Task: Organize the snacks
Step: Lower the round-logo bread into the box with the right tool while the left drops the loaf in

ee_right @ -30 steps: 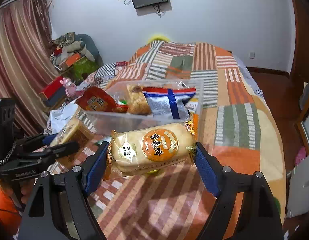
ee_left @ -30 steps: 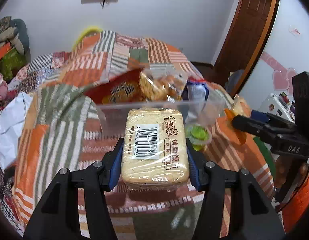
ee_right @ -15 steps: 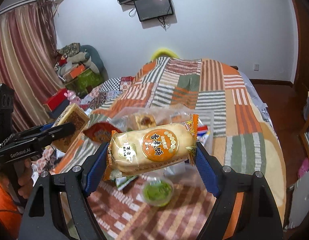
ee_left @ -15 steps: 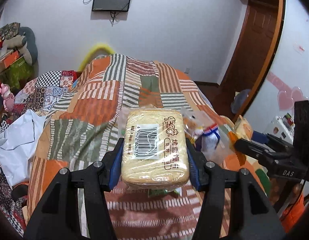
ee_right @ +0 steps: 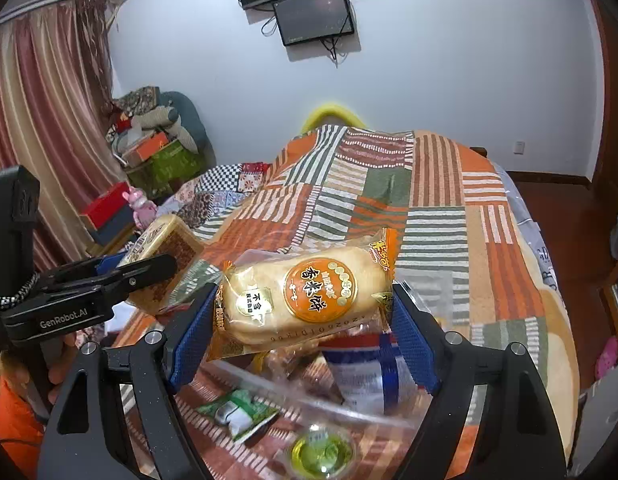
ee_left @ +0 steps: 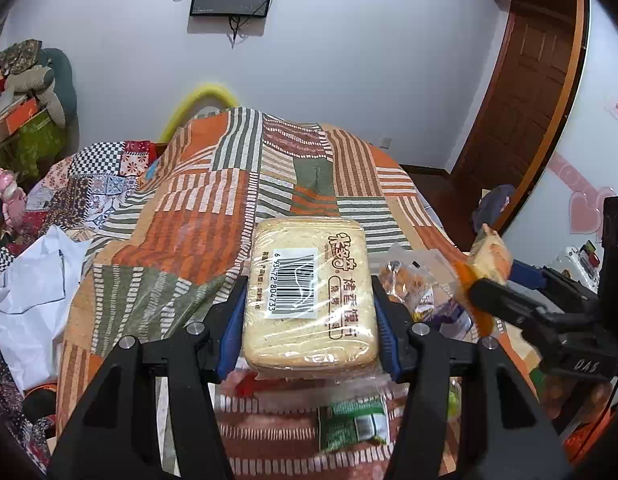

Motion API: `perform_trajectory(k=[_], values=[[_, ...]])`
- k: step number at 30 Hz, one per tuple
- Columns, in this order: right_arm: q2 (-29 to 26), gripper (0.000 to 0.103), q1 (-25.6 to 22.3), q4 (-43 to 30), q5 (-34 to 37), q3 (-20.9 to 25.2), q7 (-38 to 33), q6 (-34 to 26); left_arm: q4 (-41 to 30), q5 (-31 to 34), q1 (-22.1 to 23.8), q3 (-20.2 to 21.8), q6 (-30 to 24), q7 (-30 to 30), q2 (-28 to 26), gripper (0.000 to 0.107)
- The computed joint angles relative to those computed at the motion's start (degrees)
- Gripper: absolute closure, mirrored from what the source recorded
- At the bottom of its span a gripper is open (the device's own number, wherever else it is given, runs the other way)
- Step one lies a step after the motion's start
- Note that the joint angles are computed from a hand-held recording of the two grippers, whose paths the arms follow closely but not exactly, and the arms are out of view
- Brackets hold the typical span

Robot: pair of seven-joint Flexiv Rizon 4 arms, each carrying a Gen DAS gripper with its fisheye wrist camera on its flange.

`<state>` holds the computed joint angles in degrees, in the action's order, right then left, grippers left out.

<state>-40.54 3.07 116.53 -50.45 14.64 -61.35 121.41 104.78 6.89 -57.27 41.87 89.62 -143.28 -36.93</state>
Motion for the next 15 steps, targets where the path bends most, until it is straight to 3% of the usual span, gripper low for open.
perform_trajectory(k=[6,10,15], values=[[-2.20,0.023,-0.49,-3.35,-2.09,1.78,1.88,-4.11,-3.34,1.14,3.85,-2.92,-3.44,1.05,-1.54,0.051],[-2.61,0.023,0.68,-4.36,-0.27,1.74,0.26,-6.40,-4.58,2.88,8.34,-7.36,-4.50,1.01,-1.72,0.051],[-4.82,0.023,-2.59,-6.68,-0.54,6.91,0.24,-11.95,-5.23,3.46,14.42,-13.91,-4.11,1.84,-1.86,0.051]])
